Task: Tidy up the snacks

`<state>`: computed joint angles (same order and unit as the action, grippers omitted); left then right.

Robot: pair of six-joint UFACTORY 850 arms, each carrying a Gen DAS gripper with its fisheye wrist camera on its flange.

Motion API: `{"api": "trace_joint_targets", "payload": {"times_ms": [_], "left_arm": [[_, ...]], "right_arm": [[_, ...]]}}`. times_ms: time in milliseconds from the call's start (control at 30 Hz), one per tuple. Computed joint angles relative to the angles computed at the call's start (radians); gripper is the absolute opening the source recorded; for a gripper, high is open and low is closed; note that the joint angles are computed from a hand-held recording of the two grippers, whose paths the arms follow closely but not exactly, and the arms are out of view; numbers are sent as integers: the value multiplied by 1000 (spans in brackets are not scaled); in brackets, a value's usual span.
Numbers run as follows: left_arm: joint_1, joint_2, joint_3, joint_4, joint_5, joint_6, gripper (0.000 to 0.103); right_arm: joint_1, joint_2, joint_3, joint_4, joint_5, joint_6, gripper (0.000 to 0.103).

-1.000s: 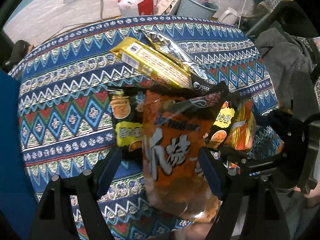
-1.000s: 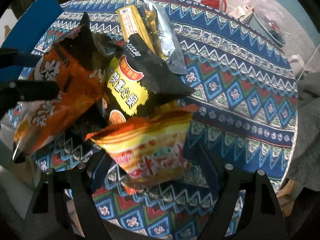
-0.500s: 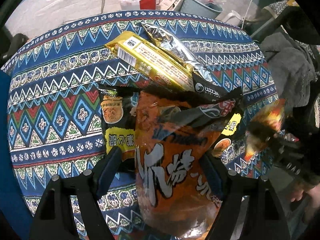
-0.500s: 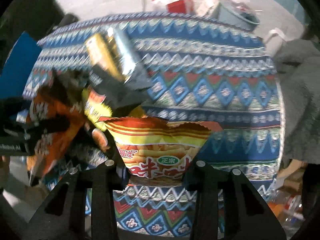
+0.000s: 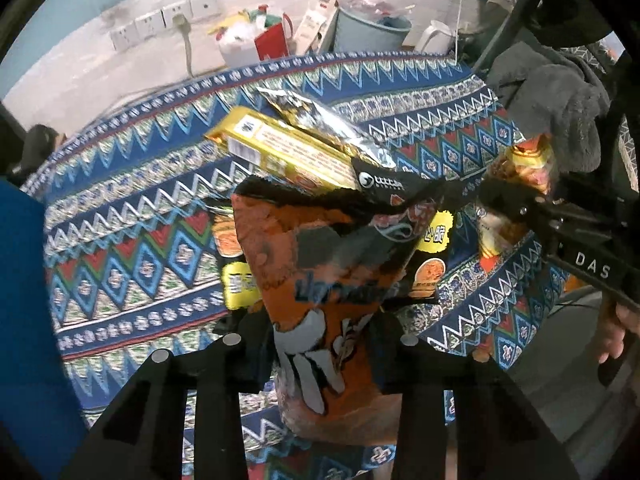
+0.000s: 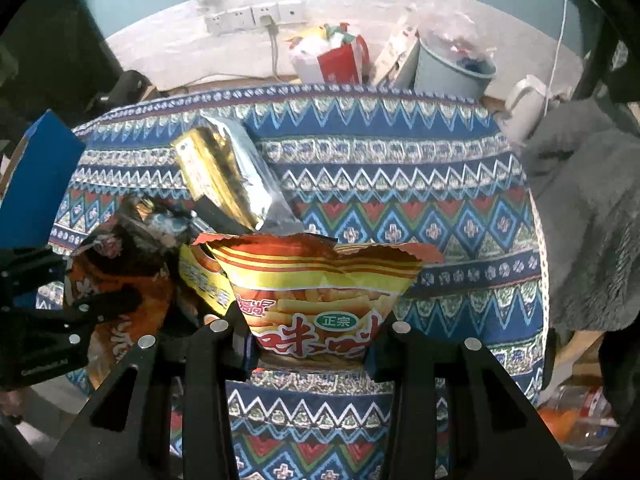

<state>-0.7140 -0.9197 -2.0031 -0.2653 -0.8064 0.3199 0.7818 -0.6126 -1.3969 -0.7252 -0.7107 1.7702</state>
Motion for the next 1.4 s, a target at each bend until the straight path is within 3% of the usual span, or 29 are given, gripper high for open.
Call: {"api": "trace_joint_targets", "payload": {"times_ms": [300,733,1400], "left_arm": [[22,102,112,16,110,35,36],[66,199,204,31,200,28,36],[151,252,231,75,279,-37,36]], "right_arm": [[29,3,-31,-80,-77,48,38],[51,-32,-119,-116,-132,26,38],[62,-193,-429,-111,-183,-160,38]]}}
